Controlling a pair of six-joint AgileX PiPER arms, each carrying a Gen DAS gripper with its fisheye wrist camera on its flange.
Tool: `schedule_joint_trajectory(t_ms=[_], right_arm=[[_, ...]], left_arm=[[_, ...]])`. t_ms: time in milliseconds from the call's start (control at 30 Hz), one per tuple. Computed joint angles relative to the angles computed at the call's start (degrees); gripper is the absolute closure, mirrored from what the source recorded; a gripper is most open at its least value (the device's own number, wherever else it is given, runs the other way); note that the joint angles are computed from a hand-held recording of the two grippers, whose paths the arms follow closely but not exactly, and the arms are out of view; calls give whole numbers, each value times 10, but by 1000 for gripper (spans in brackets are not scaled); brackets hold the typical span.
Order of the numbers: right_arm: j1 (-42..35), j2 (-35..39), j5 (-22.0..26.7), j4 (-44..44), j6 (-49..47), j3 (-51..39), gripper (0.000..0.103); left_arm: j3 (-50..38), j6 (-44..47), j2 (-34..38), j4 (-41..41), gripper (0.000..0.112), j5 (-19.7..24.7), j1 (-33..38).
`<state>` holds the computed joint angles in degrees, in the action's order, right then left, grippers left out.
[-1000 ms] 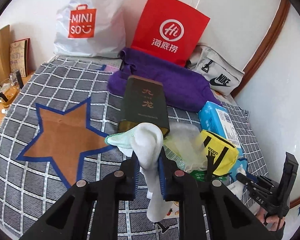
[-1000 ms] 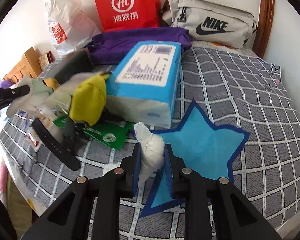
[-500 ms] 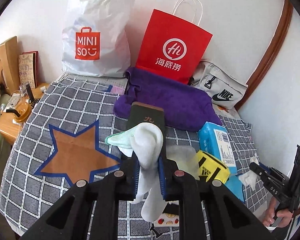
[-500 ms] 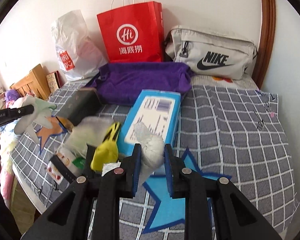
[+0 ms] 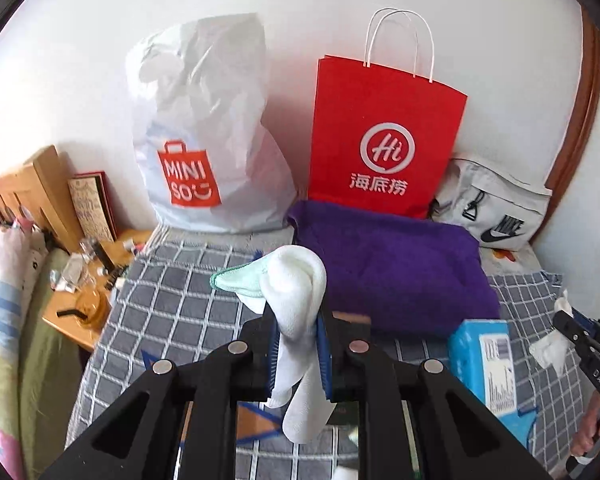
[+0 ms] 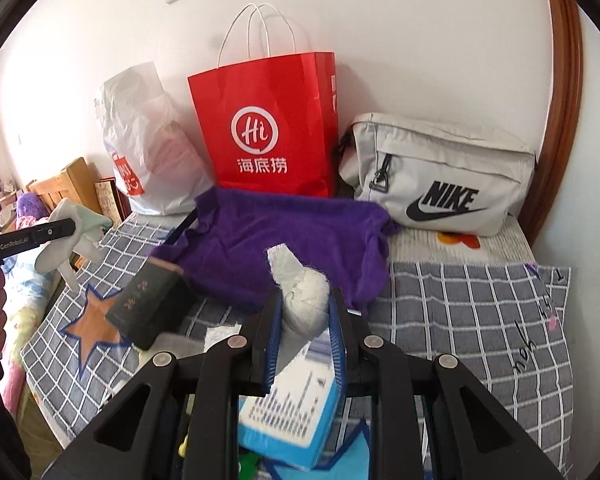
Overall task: Organize soft objects
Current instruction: 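Carry both held socks over the purple towel with both tools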
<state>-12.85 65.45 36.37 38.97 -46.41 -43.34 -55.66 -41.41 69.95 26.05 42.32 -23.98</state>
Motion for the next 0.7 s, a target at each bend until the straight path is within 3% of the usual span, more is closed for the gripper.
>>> schedule_joint_trajectory(t_ms=[200, 700], right_arm=[[21, 79, -30, 10, 4, -51, 81], [69, 275, -74, -43, 64, -192, 80]], left_arm=[[-76, -10, 101, 37, 96, -1, 6], [-205, 133, 286, -121, 96, -64, 54]])
